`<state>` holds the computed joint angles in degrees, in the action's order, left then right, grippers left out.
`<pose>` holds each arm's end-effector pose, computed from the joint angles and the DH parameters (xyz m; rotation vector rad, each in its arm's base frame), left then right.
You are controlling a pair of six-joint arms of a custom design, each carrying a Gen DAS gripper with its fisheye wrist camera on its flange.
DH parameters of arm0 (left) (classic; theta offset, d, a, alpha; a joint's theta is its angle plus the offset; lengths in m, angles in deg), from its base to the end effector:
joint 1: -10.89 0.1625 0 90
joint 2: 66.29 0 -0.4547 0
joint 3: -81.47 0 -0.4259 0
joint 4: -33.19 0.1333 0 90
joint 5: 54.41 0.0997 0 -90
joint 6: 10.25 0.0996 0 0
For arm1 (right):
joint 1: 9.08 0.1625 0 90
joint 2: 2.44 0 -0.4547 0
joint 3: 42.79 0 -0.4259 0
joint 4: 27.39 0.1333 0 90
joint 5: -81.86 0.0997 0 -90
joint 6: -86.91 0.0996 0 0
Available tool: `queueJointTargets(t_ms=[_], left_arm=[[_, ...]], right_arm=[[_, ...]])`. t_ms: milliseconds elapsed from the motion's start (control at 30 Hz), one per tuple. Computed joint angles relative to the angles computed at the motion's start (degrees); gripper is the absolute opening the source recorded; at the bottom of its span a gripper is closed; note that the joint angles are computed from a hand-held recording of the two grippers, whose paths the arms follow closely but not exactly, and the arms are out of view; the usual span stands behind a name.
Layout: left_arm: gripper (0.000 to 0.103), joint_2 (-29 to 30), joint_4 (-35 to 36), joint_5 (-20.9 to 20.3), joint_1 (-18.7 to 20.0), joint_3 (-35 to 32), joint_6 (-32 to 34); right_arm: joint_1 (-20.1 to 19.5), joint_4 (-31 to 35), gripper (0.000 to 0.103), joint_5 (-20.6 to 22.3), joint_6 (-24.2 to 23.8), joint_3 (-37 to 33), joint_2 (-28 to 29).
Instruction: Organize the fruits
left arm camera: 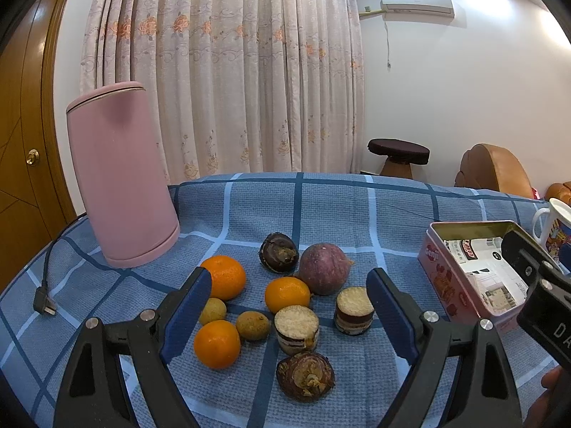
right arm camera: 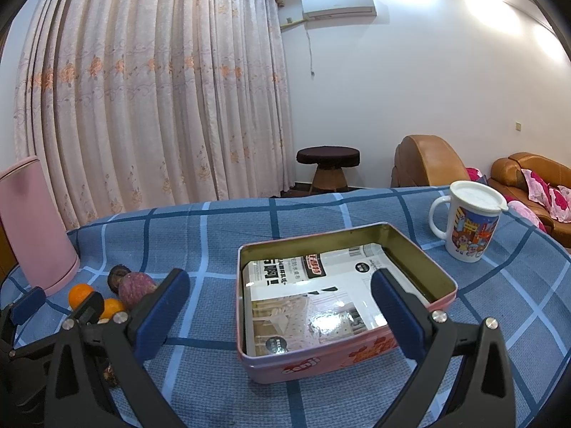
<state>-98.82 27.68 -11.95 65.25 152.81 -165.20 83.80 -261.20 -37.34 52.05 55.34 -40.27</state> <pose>-0.2496 -0.7029 0.0198 0.6375 2.0881 -1.2275 0.1182 -0.6627 0.1607 0.1926 -1.9025 1.4647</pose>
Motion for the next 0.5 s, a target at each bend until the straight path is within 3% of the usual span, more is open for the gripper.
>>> queueJointTargets(t_ms=[500], left_arm=[[0.089, -0.1, -0.1, 0.1, 0.1, 0.1, -0.1]], right_arm=[[0.2, 0.6, 0.103, 0.3, -0.1, 0.0, -0.2]])
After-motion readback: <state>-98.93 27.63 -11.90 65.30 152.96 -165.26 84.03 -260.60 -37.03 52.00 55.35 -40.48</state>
